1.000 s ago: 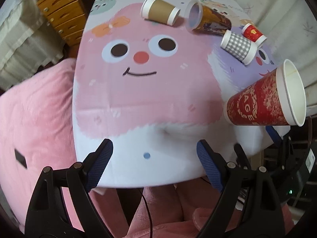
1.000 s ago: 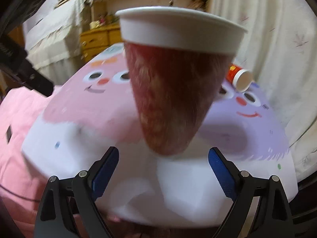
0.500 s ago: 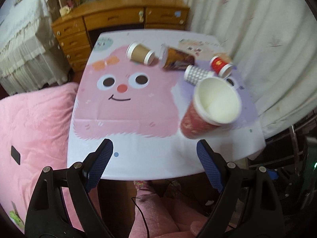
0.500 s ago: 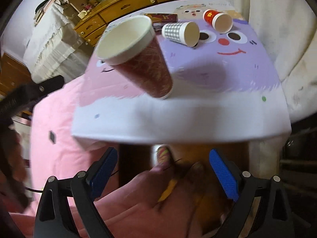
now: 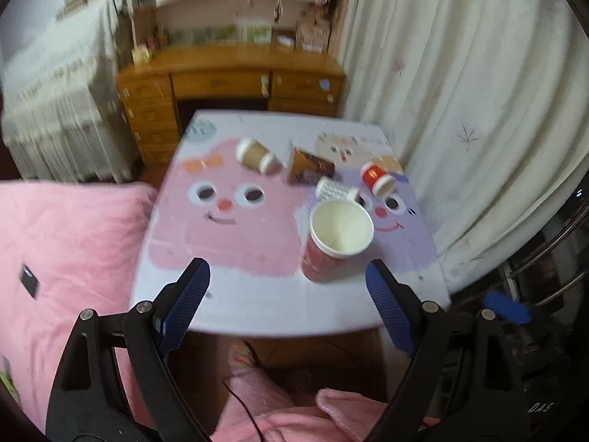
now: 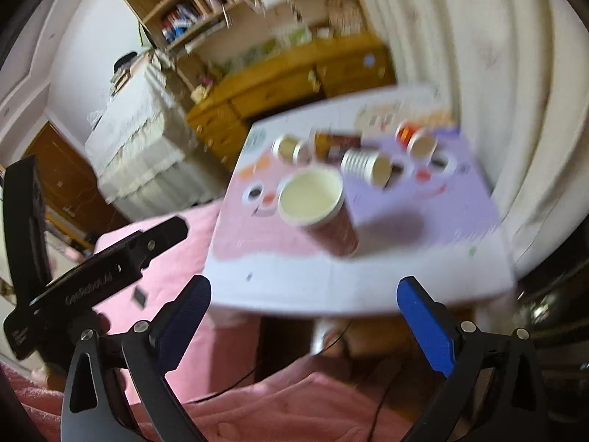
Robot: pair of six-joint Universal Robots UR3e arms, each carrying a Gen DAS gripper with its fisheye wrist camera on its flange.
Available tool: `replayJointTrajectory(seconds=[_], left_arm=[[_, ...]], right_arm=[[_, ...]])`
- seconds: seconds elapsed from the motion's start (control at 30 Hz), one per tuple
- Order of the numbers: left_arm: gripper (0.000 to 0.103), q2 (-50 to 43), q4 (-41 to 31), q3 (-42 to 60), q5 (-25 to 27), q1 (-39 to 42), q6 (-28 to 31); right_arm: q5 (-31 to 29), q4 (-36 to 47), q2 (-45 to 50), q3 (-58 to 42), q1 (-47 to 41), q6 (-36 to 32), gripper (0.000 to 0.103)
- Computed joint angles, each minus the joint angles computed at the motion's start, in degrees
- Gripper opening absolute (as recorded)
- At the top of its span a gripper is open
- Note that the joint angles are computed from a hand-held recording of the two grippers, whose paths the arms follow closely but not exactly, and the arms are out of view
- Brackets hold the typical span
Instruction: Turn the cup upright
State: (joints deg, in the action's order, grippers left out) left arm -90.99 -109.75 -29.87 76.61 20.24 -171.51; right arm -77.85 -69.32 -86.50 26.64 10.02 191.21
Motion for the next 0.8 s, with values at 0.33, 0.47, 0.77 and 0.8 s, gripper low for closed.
replayJointTrajectory(seconds=[0.33,0.47,0.77,0.8], left_arm=[[0.088,10.02,14.94,-15.31,13.96,-9.79,-9.06],[0.095,10.16,15.42,-15.75,16.78,-11.77,-10.54],[0.102,9.65,15.3,-18.03,17.13,-11.26,-11.09],[0.102,9.56,15.37,-18.24,17.44,-11.56,-11.15]], right_arm=[[-15.7,0.06,1.26,-9.09,9.74,4.22,0.103],[-16.18,-3.79,-3.76,-1.79,9.58,3.32,0.103],[-16.66,-5.36,-6.13,2.7,8.41,2.51,0.103],[-16.76,-4.34,-5.49,1.42,8.61,2.14,0.103]])
